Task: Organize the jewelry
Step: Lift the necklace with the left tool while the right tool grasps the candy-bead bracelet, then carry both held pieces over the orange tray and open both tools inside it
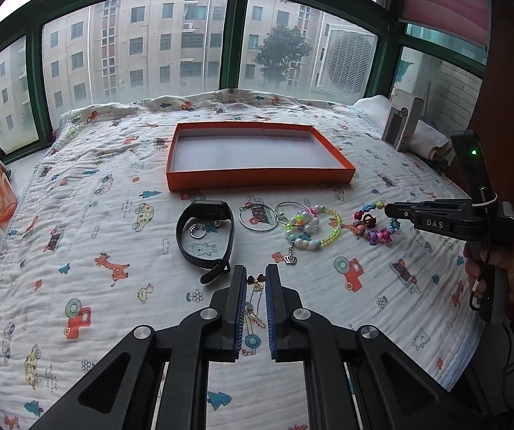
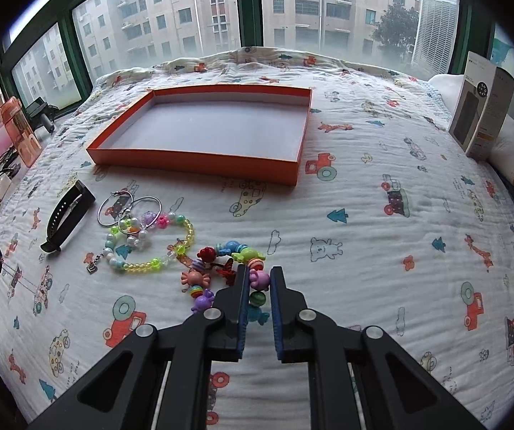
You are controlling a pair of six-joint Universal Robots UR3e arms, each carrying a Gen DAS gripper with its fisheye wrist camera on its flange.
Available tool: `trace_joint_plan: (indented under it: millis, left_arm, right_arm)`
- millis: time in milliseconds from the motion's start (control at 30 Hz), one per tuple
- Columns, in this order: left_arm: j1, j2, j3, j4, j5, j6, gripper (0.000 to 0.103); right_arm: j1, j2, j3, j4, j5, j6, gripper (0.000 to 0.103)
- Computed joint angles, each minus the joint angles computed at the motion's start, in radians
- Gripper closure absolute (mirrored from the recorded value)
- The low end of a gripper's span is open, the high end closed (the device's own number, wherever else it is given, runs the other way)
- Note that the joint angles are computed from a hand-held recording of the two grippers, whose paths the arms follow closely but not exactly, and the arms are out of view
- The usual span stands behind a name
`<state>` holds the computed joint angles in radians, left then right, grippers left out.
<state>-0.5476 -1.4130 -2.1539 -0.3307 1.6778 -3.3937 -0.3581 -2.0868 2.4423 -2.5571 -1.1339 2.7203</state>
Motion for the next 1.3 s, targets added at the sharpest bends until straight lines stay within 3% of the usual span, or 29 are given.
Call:
trace_joint_plan:
  millis: [367, 633, 933, 1300]
  left_arm:
    - [-0.015, 0.098, 0.068, -0.081, 0.045, 0.006, 0.092]
    - [0.082, 0.135, 0.231, -0.180, -0.035, 0.083, 0.092]
    - [0.236, -0.013, 0.613, -0.340, -0.174, 0.184, 0.092]
    - [0.311, -0.499, 1.301, -0.537, -0.200, 0.274, 0.092]
  right_arm:
    - [-0.103, -0.243, -0.056, 0.241, 0.122, -0.049, 0.089]
    - [-0.144, -0.279, -0.164, 0.350, 0.198, -0.063, 0.089]
    - [-0.034, -0.084, -0.283, 0.172, 0.158, 0.044, 0.089]
    - [0.120, 0.295, -0.493, -0.052, 0.041, 0.170, 0.089]
